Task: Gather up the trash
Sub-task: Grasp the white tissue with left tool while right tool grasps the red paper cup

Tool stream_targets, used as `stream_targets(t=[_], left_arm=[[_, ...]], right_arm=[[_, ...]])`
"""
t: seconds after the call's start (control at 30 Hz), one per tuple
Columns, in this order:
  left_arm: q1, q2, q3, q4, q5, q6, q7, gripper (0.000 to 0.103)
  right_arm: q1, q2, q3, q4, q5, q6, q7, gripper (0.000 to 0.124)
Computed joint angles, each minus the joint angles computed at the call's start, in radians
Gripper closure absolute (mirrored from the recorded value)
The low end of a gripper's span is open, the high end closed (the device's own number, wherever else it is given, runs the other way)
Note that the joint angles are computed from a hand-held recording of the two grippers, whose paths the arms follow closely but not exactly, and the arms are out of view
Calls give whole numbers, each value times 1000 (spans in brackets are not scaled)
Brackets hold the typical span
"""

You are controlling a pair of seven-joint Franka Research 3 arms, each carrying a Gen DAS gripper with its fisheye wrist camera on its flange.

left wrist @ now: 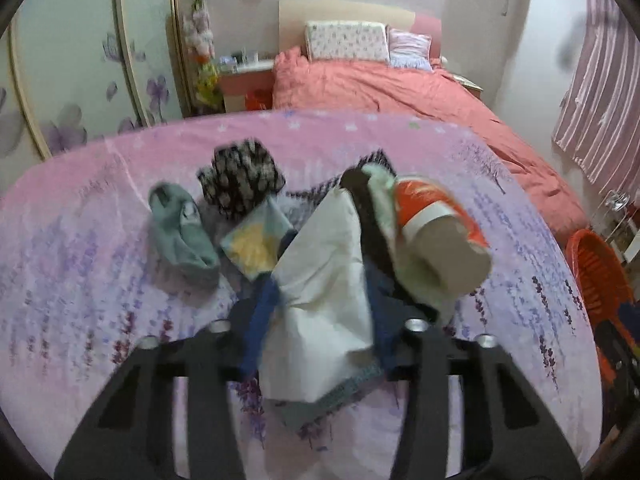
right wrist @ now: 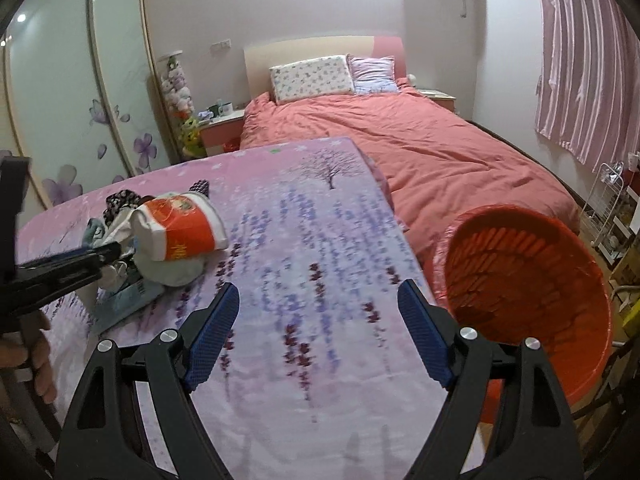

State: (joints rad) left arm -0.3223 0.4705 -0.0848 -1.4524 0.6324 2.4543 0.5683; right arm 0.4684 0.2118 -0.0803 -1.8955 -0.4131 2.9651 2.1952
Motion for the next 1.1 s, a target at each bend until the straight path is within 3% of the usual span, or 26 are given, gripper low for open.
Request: stream_targets(t=[0.23, 0.43, 0.63, 0.8, 0.83, 0.9, 1.1], left_arm=[[45, -190, 1, -276, 56, 131, -69, 69], [96, -286, -16, -412, 96, 136, -138, 69], [156, -315, -32, -473, 34, 220, -127, 68], [165, -301, -38, -457, 8, 228, -106, 68], [166, -300, -37, -457, 6, 230, -105, 68], [171, -295, -36, -455, -7, 244, -97, 67], [174, -300, -31, -468, -18, 268, -87, 66]], right_arm=[[-18, 39, 69, 44, 148, -2, -120, 43], [-16, 133, 132, 175, 343, -27, -273, 43], [80, 263, 60, 390, 359, -103, -237, 43], [142, 419, -15, 650, 282, -279, -160, 43], [147, 439, -23, 685, 266, -324, -157, 48], [122, 414, 3, 650, 270, -352, -177, 59], [42, 239, 63, 341, 316, -245, -253, 62]])
